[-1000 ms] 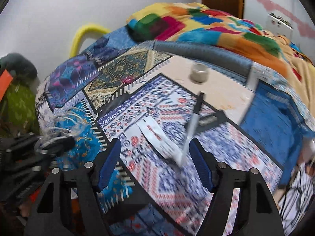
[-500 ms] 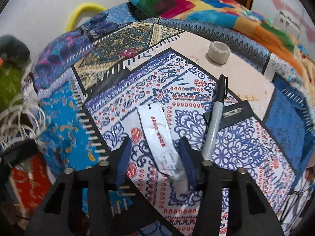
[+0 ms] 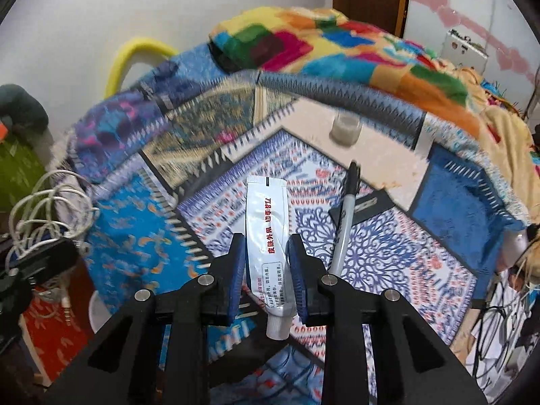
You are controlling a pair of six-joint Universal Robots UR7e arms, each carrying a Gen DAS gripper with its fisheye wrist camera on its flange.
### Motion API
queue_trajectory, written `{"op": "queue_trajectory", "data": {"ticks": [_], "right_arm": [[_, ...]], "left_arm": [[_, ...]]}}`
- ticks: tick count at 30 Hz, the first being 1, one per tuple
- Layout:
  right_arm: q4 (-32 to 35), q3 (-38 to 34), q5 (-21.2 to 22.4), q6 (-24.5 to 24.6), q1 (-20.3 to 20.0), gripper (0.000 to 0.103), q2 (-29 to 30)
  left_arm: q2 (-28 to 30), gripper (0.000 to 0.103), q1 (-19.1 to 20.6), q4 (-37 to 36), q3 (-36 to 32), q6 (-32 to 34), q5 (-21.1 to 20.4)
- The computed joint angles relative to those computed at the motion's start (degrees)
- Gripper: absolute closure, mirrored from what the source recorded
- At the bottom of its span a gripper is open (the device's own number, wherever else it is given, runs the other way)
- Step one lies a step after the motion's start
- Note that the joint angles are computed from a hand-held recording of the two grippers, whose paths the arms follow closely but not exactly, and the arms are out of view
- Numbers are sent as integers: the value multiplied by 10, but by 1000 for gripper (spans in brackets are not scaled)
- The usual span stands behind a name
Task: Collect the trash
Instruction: 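Lift the cable and tube and carry both tools over the white bin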
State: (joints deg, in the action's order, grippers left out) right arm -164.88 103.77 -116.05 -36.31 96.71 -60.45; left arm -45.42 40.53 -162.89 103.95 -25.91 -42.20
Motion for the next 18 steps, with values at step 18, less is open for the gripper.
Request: {"op": "queue_trajectory", "data": {"ticks": [18], "right_arm": [[-38, 108, 21, 58, 130, 79, -135]], "left_arm": [[-180, 93, -125, 101, 138, -118, 116]]}}
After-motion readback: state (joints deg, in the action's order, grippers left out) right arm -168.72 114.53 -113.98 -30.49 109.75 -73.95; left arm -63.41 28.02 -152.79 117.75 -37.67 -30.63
